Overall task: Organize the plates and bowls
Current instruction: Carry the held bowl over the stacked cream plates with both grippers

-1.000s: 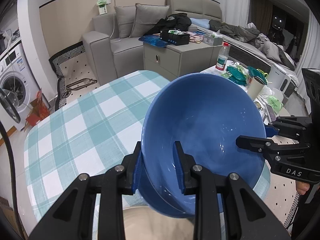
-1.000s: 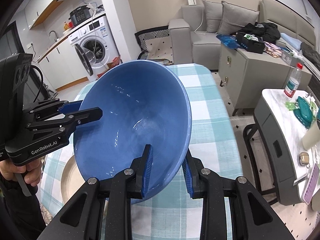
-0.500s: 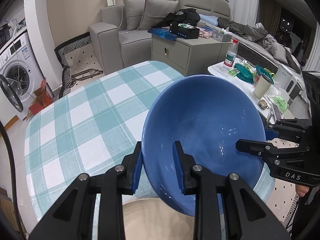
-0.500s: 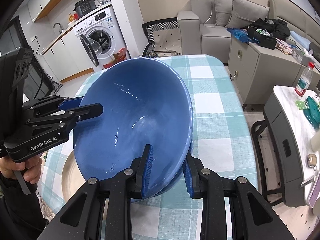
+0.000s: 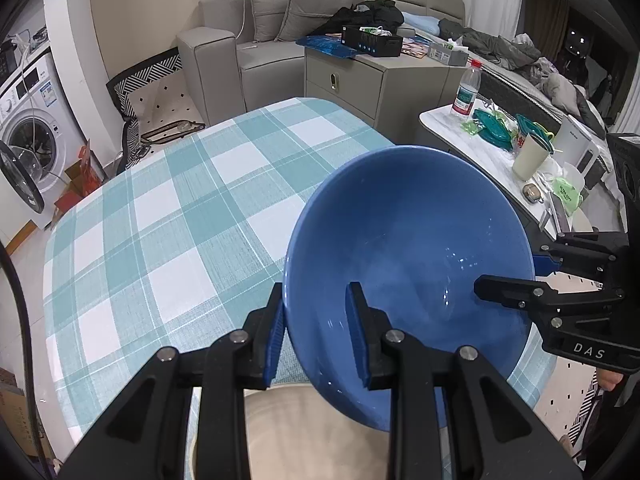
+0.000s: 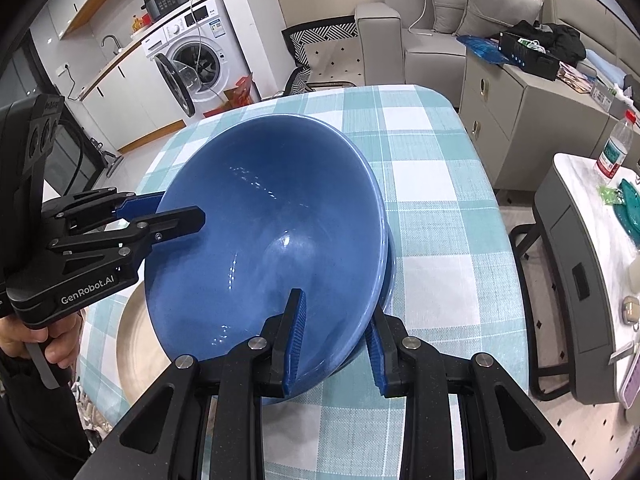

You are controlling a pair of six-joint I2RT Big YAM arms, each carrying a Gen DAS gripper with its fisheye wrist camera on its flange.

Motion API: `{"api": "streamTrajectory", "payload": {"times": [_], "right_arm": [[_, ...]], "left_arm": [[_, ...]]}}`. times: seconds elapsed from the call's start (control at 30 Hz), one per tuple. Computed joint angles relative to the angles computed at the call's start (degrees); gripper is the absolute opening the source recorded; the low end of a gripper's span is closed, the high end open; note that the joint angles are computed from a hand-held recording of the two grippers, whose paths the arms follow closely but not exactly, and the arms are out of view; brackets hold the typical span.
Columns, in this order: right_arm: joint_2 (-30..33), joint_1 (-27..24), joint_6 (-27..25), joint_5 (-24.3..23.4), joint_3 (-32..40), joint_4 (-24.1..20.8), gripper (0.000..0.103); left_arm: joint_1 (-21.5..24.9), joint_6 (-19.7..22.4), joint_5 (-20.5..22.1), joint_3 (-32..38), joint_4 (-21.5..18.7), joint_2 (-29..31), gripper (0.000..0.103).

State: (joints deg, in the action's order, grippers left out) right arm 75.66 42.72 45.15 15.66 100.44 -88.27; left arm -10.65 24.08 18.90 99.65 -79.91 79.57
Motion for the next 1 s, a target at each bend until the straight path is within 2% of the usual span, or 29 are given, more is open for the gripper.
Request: {"api": "streamTrajectory", "payload": {"times": [0.6, 0.9, 1.0], "right_arm": [[1.75, 0.66, -1.14, 1.50, 1.44, -2.68, 0.030], [1.55, 0.05, -1.50, 1.14, 1.42, -2.07, 0.030], [1.49, 0.06, -1.23, 2.70, 1.65, -2.88, 0.034]], "left_arm": [[-0.31, 0.67, -1.34, -1.35, -0.71, 0.35, 0.027], [0.19, 0.79, -0.53, -1.30, -1.23, 0.64, 0.028], [0.22, 0.56, -0.48, -1.24, -1.47, 0.84, 0.028]]}}
